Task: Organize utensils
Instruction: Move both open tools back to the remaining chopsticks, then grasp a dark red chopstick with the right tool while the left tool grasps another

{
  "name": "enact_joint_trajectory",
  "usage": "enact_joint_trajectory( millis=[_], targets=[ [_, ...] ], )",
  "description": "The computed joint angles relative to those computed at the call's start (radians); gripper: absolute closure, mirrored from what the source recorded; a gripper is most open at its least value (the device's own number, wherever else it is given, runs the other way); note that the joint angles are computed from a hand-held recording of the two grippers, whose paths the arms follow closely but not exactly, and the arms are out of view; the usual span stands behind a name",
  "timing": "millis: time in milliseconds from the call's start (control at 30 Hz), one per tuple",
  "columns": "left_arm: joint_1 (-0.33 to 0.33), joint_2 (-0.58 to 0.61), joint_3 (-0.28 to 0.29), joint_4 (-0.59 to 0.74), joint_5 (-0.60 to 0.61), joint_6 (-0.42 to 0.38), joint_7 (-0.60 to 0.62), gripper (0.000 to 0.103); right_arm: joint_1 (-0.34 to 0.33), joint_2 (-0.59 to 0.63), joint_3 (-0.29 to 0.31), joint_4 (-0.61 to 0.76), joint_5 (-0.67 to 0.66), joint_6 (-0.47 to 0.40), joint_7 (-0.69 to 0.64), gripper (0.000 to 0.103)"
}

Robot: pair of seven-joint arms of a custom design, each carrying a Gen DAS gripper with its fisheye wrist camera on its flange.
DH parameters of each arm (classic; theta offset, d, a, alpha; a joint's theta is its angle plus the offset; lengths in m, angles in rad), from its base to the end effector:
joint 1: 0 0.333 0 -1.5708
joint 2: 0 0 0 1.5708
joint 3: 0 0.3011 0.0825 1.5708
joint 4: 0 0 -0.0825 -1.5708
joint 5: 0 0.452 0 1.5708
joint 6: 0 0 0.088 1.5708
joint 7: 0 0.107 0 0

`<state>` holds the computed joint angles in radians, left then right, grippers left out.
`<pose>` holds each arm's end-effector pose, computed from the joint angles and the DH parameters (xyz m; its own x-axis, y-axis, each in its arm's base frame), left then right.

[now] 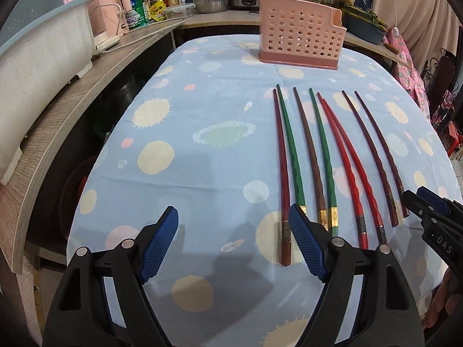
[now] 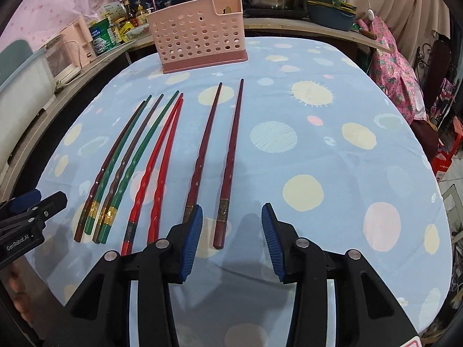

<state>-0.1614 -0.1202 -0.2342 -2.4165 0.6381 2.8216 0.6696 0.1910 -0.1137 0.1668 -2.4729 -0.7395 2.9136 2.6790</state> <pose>0.5074 -0.2435 0.3452 -0.0513 -0.9985 -0.0203 -0.8136 0.0536 -0.5790 0.4960 0.2289 0.3215 -0.0410 -0.9959 -0.0807 -0.8065 0.0807 -0.5857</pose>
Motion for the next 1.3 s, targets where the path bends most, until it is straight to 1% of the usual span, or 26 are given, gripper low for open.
enact_joint_trajectory(
  millis=[67, 200, 333, 400, 467, 600, 933, 1167, 1300],
  targets=[
    [-0.003, 0.000, 0.002, -0.003, -0.013, 0.005, 0.008, 0.029, 0.003, 0.008, -0.002, 0.004, 0.007, -0.001, -0.009, 0.070],
    [-0.008, 0.007, 0.003, -0.003, -0.028, 0.010, 0.031, 0.029, 0.010, 0.021, -0.010, 0.013, 0.015, -0.007, -0.017, 0.077],
    [-0.014, 0.021, 0.007, 0.001, -0.060, 0.016, 0.059, 0.029, 0.015, 0.026, -0.013, 0.024, -0.023, -0.027, 0.003, 0.081],
    [-0.018, 0.030, 0.008, 0.006, -0.072, 0.015, 0.074, 0.029, 0.017, 0.027, -0.015, 0.027, -0.048, -0.037, 0.020, 0.086],
    [-0.020, 0.036, 0.007, 0.012, -0.070, 0.014, 0.081, 0.029, 0.019, 0.026, -0.019, 0.026, -0.068, -0.039, 0.035, 0.089],
    [-0.023, 0.043, 0.007, 0.018, -0.072, 0.010, 0.088, 0.029, 0.022, 0.023, -0.026, 0.021, -0.068, -0.034, 0.036, 0.094],
    [-0.026, 0.055, 0.013, 0.023, -0.090, -0.005, 0.095, 0.029, 0.017, 0.019, -0.029, 0.009, -0.034, -0.008, 0.016, 0.095],
    [-0.030, 0.063, 0.015, 0.023, -0.110, -0.018, 0.105, 0.031, 0.007, 0.015, -0.020, 0.003, -0.034, 0.002, 0.019, 0.095],
    [-0.029, 0.065, 0.016, 0.020, -0.113, -0.009, 0.099, 0.031, 0.005, 0.013, -0.018, 0.001, -0.032, 0.002, 0.016, 0.095]
  ],
)
